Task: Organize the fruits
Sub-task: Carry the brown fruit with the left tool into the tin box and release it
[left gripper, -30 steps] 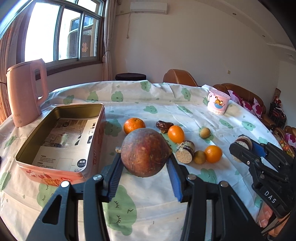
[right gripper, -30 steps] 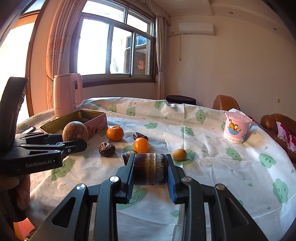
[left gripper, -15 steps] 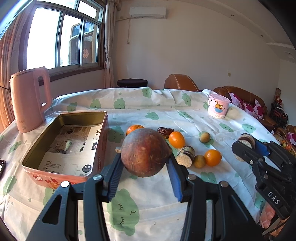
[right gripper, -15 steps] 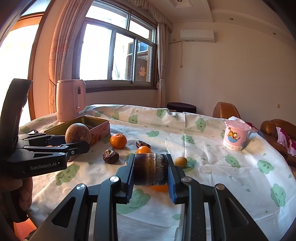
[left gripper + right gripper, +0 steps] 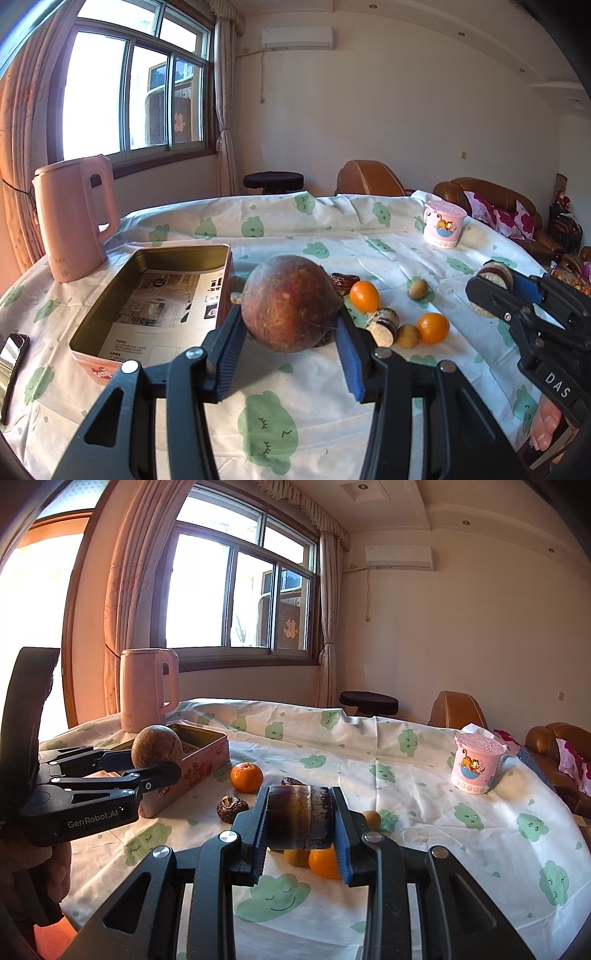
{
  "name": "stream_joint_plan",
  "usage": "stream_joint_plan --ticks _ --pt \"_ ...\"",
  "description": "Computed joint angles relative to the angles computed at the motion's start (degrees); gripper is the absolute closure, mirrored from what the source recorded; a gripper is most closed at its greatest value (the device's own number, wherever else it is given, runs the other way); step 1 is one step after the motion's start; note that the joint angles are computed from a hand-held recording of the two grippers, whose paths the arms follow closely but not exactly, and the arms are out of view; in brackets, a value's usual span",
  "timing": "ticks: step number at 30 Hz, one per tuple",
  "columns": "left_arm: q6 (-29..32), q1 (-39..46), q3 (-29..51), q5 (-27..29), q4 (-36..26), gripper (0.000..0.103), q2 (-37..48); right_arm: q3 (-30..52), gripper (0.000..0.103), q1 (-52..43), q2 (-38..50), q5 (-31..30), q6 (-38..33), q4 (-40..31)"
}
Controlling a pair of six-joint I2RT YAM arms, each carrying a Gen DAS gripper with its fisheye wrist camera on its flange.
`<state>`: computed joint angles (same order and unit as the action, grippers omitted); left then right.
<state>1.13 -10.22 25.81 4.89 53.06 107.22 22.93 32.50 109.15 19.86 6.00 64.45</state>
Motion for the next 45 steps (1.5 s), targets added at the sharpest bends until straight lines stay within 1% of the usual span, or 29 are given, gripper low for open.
stream_joint_plan --ticks 8,16,26,34,39,45 --pt "1.5 4.4 2.3 1.0 -3.4 0.054 -1.2 6.2 0.071 0.4 -0.9 -3.3 -0.5 -6.6" --pt "2.8 9.9 7.0 3.5 -7.9 0.054 0.5 15.1 0.071 1.4 1.5 -6.1 -1.0 -13.6" --pt "4.4 14.7 12.1 4.3 -11.5 0.054 4.0 28.6 0.071 2.1 7.9 -10.2 -0.5 -22.8" --pt "4.5 17.2 15.9 4.4 -14.2 0.054 6.1 39.4 0.071 2.6 12.4 -13.3 -0.8 -30.9" --pt "4.8 18.4 17.7 4.5 -15.7 0.054 7.1 44.9 0.071 3.3 14.8 -14.0 -1.8 -35.3" --pt "4.9 19.5 20.1 4.4 -17.6 0.054 8.6 50.3 0.071 3.8 18.4 -15.2 -1.2 -38.7"
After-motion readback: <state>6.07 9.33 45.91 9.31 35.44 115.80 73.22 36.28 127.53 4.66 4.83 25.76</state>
